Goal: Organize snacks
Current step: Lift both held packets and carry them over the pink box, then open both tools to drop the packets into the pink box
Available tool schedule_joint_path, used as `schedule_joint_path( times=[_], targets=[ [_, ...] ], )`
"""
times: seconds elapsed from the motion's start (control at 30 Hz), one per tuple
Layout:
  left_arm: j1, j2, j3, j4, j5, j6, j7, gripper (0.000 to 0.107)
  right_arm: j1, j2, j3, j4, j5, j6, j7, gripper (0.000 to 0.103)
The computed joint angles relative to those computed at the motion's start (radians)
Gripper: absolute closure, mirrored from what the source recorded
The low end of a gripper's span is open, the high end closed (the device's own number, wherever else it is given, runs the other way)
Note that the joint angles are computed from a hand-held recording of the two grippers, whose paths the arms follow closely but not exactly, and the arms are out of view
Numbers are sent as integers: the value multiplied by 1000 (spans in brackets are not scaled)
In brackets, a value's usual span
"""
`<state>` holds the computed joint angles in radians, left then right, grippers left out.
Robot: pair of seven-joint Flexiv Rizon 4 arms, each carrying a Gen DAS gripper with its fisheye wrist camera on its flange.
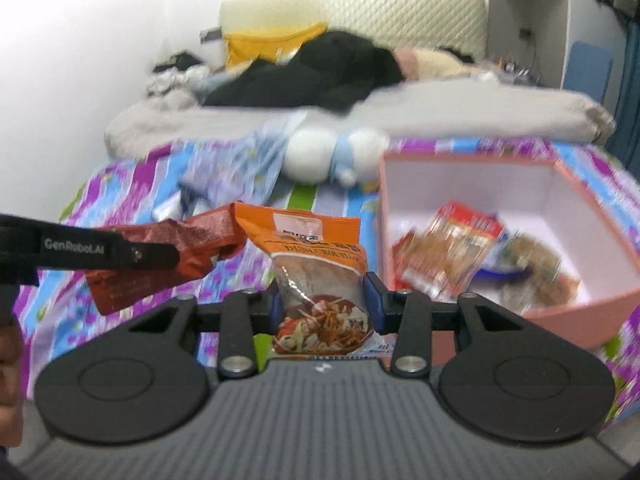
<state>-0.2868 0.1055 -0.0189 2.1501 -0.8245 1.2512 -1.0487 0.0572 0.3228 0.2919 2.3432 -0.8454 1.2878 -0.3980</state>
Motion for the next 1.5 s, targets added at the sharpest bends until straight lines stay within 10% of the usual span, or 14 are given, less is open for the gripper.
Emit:
schedule_joint_path(
  times=[0.8, 1.4, 1.5],
  targets=[
    [-19, -372, -153, -526, 272, -109, -194, 91, -235, -70, -119, -70, -30, 127, -63, 60],
    [-20, -621, -160, -731, 473, -296, -292, 91, -126, -250, -211, -42, 218, 88, -234, 58],
    [-14, -621, -172, -727, 463, -284, -272, 81, -100, -256, -218, -59, 318, 62, -310, 45]
  ],
)
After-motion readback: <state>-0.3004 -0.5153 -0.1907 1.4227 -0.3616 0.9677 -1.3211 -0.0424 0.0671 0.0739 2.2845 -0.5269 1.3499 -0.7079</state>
